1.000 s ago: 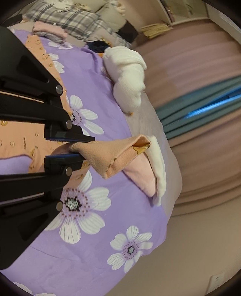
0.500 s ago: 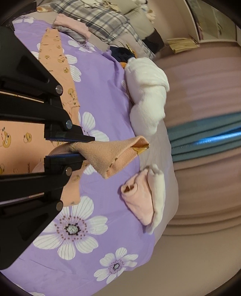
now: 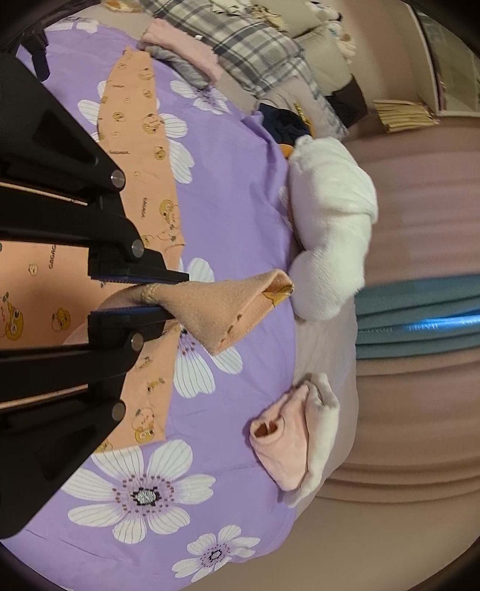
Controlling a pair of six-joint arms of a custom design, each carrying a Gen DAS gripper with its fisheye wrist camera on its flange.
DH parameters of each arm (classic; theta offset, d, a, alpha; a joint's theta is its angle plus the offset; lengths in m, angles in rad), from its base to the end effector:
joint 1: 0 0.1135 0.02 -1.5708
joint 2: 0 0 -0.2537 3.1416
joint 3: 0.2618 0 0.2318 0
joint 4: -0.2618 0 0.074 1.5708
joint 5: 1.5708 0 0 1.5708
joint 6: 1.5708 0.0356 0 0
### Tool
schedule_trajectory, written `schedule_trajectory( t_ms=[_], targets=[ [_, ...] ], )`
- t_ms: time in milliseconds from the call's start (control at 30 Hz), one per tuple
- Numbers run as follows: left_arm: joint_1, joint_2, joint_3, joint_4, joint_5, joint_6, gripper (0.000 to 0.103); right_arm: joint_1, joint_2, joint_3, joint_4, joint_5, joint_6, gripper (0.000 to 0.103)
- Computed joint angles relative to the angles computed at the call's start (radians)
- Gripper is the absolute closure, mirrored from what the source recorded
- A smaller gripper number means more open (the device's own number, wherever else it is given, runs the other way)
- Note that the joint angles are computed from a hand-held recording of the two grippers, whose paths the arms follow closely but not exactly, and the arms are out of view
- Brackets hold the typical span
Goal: Fold small clothes
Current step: 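Lift the sleeve and fold it across the body with the right gripper, then release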
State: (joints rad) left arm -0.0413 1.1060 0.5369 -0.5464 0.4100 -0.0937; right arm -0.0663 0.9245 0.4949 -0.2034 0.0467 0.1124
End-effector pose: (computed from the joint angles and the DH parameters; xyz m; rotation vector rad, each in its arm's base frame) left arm 0.1734 -0.0214 0.1744 0.0583 2.6586 -0.5925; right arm 0.1836 -0.0139 0.2125 0.2225 2.1918 -0.0257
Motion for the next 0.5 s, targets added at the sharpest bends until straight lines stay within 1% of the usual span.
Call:
schedule_trajectory(
  t_ms=[100,200,367,500],
  targets=[
    [0.012,0.013,0.004,0.001,0.001,0.012,0.0,0.088,0.055,-0.024,0.046,0.072,0.028,0.092],
    [0.024,0.02,0.005,-0.001,0.007,0.025,0.0,0.15,0.11,-0.045,0.092,0.116,0.05,0.092],
    [0.038,0.045,0.007,0.014,0.007,0.032,0.0,0.227,0.24,-0.075,0.183,0.152,0.082,0.091],
    [0.037,0.075,0.011,0.044,-0.011,0.021,0.0,0.274,0.344,-0.093,0.247,0.162,0.096,0.089]
  ],
)
